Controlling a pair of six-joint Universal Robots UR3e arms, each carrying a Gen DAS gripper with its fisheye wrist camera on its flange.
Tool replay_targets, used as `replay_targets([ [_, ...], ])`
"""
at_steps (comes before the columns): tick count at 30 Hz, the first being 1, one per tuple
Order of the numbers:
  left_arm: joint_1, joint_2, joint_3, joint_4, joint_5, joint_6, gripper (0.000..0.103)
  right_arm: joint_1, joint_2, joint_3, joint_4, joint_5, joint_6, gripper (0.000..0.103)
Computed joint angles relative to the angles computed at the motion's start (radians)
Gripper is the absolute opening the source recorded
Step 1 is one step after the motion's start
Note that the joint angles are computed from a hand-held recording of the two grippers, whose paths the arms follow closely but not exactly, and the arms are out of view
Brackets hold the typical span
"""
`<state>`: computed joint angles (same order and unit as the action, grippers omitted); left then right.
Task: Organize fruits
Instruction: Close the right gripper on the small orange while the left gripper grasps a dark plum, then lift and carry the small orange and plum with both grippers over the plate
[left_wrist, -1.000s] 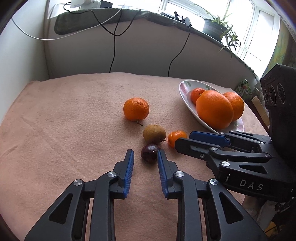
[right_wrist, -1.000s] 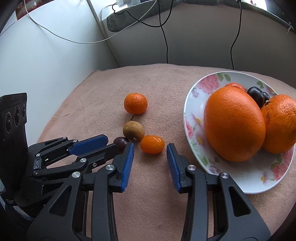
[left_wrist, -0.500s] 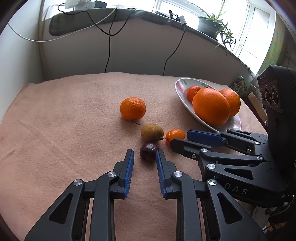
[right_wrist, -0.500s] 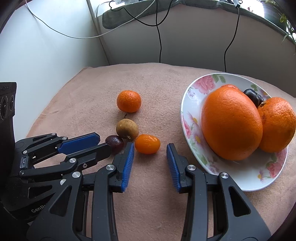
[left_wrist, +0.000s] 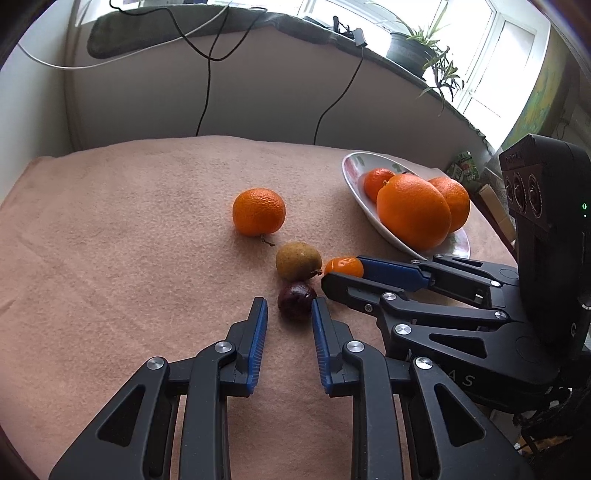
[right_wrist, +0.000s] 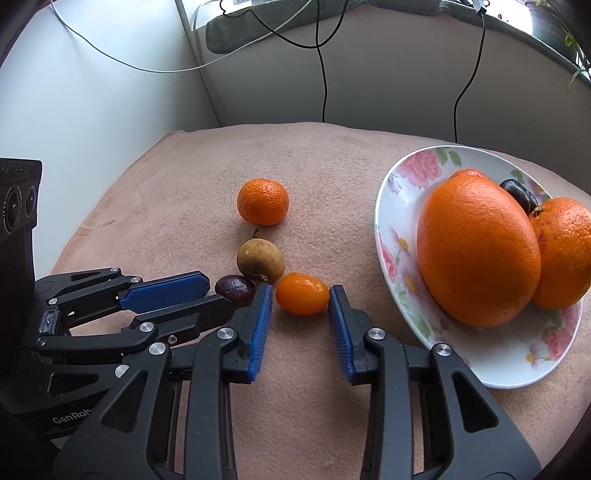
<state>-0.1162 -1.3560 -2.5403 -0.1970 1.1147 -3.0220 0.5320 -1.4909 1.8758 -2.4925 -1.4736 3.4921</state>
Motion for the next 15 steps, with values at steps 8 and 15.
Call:
replay_targets([
  [8, 0.001, -0.023, 0.017, -0.017, -0.025, 0.031, 0.022, -0.012, -0.035, 0.037, -0.01, 0.009, 0.006, 0.03],
  [15, -0.047, -0.07, 0.042, 0.013, 0.011, 0.017, 0.021, -0.04, -0.098, 0.09, 0.003, 0.028, 0.0, 0.03],
])
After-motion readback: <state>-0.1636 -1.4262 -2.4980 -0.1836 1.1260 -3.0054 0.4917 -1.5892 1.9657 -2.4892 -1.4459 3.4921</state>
